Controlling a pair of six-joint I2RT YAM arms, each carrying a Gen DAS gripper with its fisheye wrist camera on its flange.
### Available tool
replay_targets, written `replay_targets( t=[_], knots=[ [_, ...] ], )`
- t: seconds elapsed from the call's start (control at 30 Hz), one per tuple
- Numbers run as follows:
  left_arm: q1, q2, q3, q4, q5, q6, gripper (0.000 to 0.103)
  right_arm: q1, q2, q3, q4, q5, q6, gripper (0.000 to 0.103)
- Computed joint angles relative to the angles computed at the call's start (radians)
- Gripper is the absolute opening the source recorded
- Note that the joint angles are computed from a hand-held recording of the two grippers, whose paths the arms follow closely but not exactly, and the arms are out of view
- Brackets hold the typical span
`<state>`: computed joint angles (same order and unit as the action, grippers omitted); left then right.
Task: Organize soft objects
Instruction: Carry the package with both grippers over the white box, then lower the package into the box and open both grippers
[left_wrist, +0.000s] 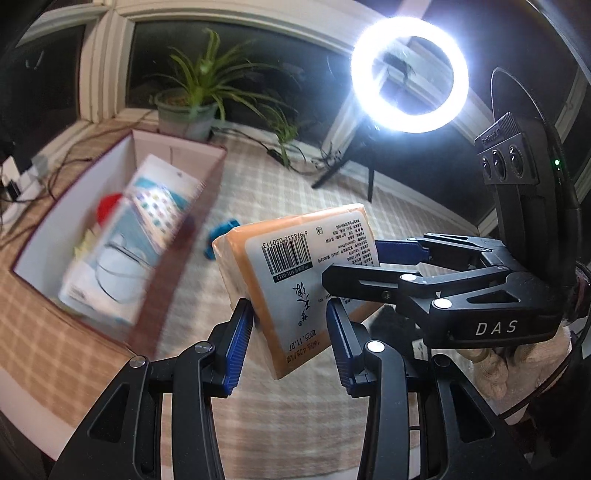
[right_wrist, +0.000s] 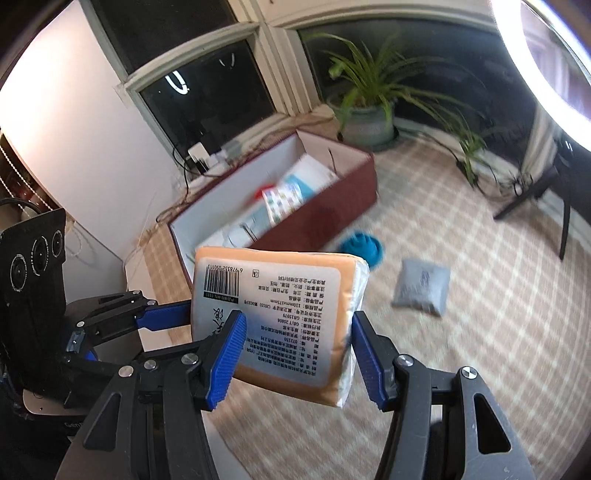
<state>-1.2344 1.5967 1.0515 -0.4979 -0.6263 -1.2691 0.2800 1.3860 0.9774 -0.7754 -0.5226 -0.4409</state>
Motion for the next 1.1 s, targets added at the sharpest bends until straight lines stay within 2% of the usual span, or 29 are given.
replay_targets(
  t=[0.2,0.53,0.8,1.1],
  knots=[
    [0.059,-0.154,-0.122,-0.015,-0.013,0.037,0.038,0.167,0.052,0.082,0.083,0.060,0.141,0.054],
    [0.204,-0.373,-0.307,-0.004,0.038,0.127,0.038,0.373,0.212,0.219,0.185,0.164,0.276,0.054],
    [0.377,-0.440,-0.428,0.076,0.173,0.249,0.038,0.444,0.395,0.324,0.228,0.205,0.325,0.054],
    [0.502,-0.428,-0.509,0.160,0.285,0.312,0.038,0.480,0.540,0.417,0.227,0.243,0.334,0.054]
  ],
)
